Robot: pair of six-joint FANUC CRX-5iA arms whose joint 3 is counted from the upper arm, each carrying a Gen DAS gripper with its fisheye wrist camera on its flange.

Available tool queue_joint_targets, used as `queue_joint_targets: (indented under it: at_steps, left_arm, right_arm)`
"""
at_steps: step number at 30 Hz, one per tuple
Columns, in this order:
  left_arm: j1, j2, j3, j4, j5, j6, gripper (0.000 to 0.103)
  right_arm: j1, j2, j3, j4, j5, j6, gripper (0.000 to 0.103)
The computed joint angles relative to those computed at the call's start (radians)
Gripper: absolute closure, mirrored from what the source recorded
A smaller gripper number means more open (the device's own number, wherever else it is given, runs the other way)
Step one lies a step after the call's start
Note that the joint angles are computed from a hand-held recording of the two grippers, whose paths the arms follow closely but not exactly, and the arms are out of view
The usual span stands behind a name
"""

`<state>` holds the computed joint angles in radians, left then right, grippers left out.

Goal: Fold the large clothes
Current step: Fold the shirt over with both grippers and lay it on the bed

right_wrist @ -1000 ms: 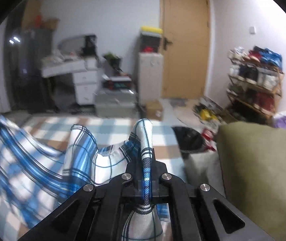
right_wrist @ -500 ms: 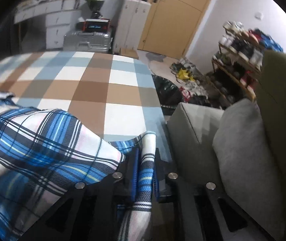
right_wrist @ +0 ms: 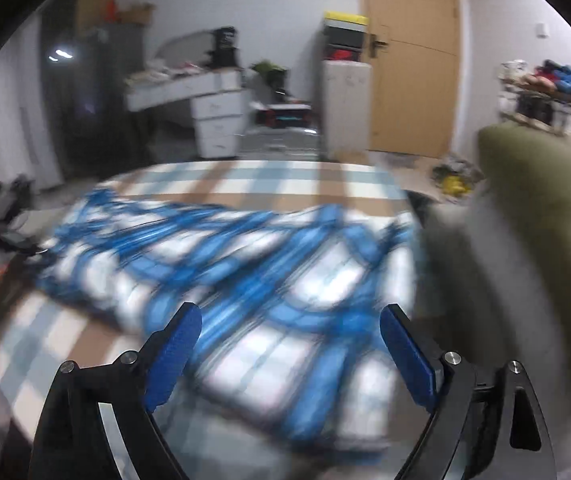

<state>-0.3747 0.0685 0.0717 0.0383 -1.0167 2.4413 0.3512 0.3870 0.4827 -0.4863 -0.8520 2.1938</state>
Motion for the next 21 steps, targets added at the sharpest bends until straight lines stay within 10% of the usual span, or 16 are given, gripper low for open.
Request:
queue_joint_targets:
  at_steps: [4,7,9,21]
  left_arm:
    - [-0.016,0.058,0.070,-0.014,-0.076,0.040,0.100]
    - [-0.071,0.114,0.183,-0.115,-0.199,0.100,0.101]
    - [-0.089,0.131,0.216,-0.127,-0.253,0.124,0.102]
    - [-0.189,0.019,0.082,-0.072,-0.215,0.223,0.103]
  right_arm:
    - [0.076,0.000,-0.062,0.082,0.038,0.100,0.013]
    - [0.142,0.059,-0.053,0.233,0.056,0.068,0.038]
    - [0.174,0.102,-0.033,0.359,0.044,0.006,0.086]
    - [0.081,0.076,-0.033,0.269,-0.010,0.178,0.097]
